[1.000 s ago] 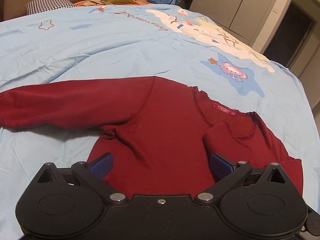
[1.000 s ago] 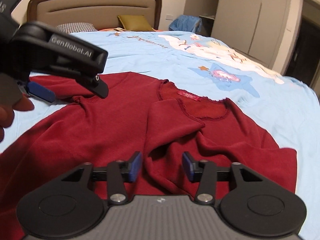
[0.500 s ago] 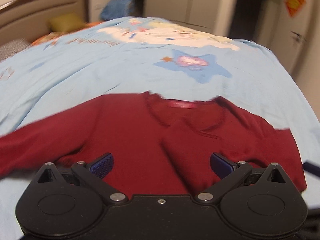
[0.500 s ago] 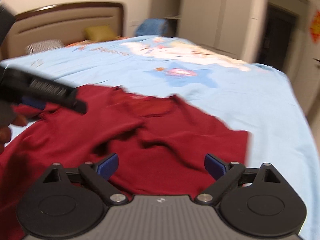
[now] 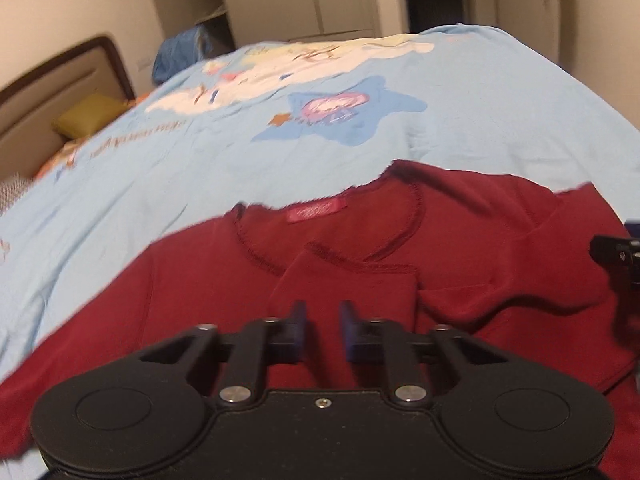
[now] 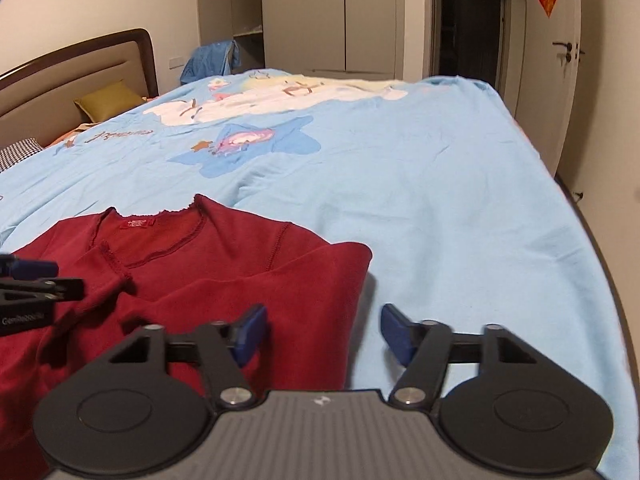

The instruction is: Fold small clothes

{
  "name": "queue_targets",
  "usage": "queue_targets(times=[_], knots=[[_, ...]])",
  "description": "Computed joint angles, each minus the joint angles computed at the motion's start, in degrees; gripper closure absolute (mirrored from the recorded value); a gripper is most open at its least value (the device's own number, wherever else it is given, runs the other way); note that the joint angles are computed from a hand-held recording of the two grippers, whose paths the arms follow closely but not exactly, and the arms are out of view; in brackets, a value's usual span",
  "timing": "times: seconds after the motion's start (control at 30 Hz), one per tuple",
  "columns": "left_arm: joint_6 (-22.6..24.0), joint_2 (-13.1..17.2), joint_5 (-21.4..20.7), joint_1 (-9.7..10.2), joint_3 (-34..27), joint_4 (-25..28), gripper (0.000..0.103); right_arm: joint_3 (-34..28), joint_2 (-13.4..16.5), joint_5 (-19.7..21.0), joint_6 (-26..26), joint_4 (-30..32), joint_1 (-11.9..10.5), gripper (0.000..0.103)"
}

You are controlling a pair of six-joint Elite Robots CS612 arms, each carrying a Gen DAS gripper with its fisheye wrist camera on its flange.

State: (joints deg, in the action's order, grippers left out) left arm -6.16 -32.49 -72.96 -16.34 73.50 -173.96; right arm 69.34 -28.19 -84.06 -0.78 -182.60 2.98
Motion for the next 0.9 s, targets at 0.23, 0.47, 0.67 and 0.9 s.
queue_targets(times=[0.23,0.47,0.67,0.9], knots=[[-7.61,-1.62,-4.99,1.91,4.18,-6.81,0.079,-0.07,-0.02,0.32,1.4,0.16,0.1,0.076],[0.36,-1.08,-10.65,1.09,2.7,-6.1,0.031,0.69,-0.33,-0.47,0.73,-0.93,0.42,0.065],[6.45,0.05,-1.08,-0.63,-0.8,5.05,0.087,0.81,-0.36,-0.48,0.99,0.12,0.35,0.062],[-12.99,-2.27,0.58,1.39,7.85,-14.97,0.092,3.39,-1.39,-0.96,0.03,-3.22,0.28,0.062]])
